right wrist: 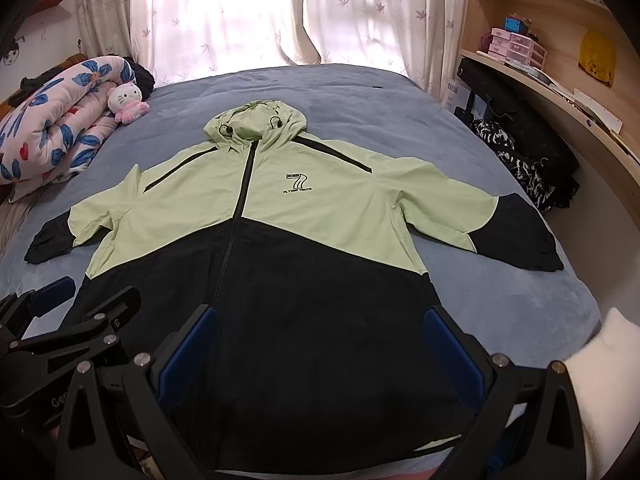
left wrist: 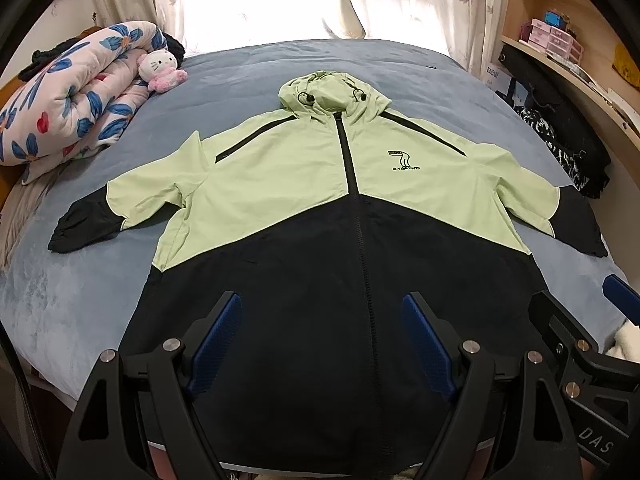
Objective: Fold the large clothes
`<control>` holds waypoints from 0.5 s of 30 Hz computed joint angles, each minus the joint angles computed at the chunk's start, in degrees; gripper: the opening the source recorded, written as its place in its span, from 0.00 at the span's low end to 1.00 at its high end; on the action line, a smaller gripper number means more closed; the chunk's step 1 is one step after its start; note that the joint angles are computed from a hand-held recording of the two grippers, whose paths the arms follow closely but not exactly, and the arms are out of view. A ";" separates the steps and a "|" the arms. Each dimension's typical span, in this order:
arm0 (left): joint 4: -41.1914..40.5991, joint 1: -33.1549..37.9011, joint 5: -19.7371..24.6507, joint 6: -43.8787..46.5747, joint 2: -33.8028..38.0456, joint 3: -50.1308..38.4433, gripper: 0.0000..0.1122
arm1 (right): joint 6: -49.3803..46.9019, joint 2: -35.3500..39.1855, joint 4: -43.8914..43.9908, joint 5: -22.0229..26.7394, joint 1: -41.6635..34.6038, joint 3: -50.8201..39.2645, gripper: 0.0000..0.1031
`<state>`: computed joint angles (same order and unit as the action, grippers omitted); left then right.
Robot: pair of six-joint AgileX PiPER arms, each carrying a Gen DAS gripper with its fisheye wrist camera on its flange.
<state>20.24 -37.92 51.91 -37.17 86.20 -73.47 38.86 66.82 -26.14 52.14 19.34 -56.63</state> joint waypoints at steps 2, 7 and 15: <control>-0.23 0.17 -0.05 0.32 0.07 -0.04 0.72 | 0.10 0.05 -0.06 0.01 0.05 -0.01 1.00; -1.74 0.92 0.13 1.93 0.57 -0.47 0.72 | -0.04 0.75 0.21 -0.41 -0.19 -0.10 1.00; -1.04 0.53 0.41 1.49 0.54 -0.48 0.72 | 0.37 1.23 -0.12 -0.85 -0.03 0.04 1.00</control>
<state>19.21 -37.39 52.32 -35.68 86.74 -73.95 39.22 68.05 -26.26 51.29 19.31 -56.59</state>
